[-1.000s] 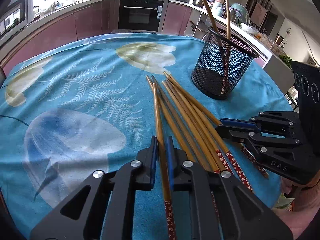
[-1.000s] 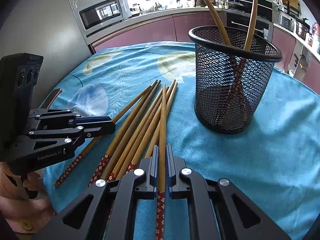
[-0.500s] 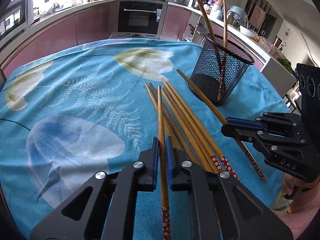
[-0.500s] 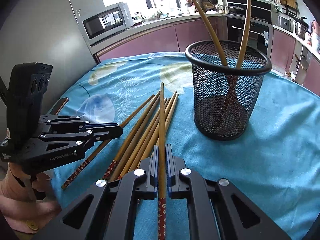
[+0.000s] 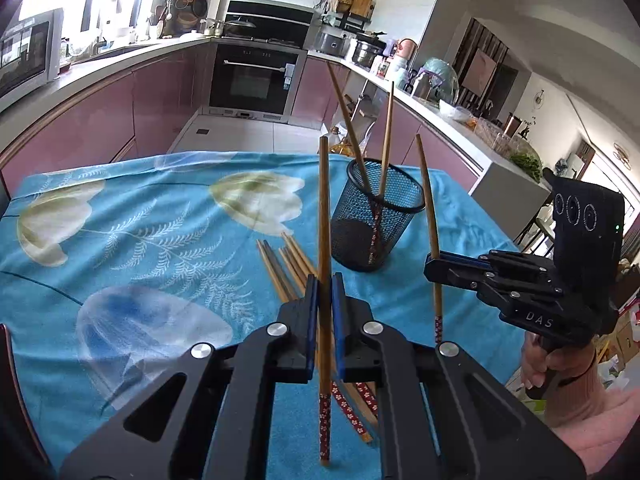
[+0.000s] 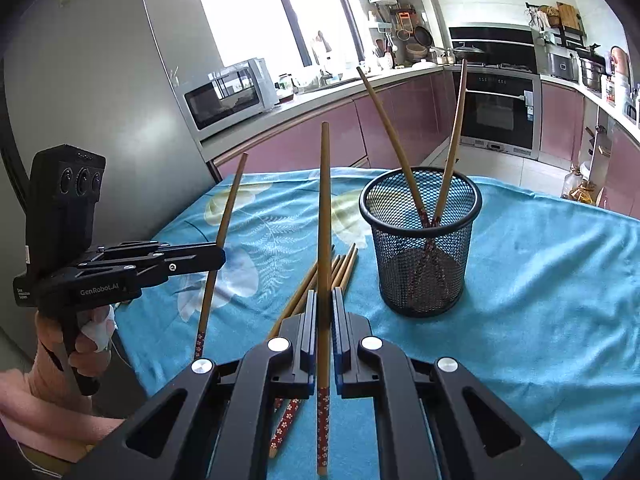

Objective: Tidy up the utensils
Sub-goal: 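Raise the left tool's chopstick over the mesh holder while the right tool carries its own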

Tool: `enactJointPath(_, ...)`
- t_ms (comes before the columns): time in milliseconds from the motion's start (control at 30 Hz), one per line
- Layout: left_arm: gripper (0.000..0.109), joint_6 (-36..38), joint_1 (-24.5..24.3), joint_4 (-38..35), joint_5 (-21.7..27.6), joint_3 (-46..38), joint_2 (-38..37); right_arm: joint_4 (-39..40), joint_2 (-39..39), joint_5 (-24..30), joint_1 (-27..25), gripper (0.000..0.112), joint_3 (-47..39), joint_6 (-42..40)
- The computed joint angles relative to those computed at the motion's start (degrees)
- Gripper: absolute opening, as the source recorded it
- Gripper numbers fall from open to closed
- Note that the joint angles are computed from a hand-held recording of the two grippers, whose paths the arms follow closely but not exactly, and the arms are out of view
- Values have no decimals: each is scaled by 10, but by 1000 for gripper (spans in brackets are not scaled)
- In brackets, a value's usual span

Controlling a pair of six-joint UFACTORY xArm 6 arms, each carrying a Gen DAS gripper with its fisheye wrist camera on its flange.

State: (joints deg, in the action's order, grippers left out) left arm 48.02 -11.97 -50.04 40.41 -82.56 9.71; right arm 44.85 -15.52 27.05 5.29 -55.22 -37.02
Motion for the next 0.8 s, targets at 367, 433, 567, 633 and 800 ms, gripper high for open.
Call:
enactJointPath(367, 8, 47, 9, -77, 19, -4, -36, 53, -12, -12, -17, 6, -16, -46)
enactJointPath(433, 8, 46, 9, -86, 20, -14, -33, 57, -15, -19, -16, 6, -19, -46)
enactJointPath(567, 8, 44, 3, -101, 16, -37, -22, 59, -11, -30, -17, 6, -32, -49)
enactJointPath(633, 7, 42, -1, -107, 16, -51, -14, 60, -7, -35, -19, 6, -40, -51)
enactJointPath(800, 8, 36, -15, -106, 7, -93, 7, 67, 10, -46, -25, 6, -70, -61)
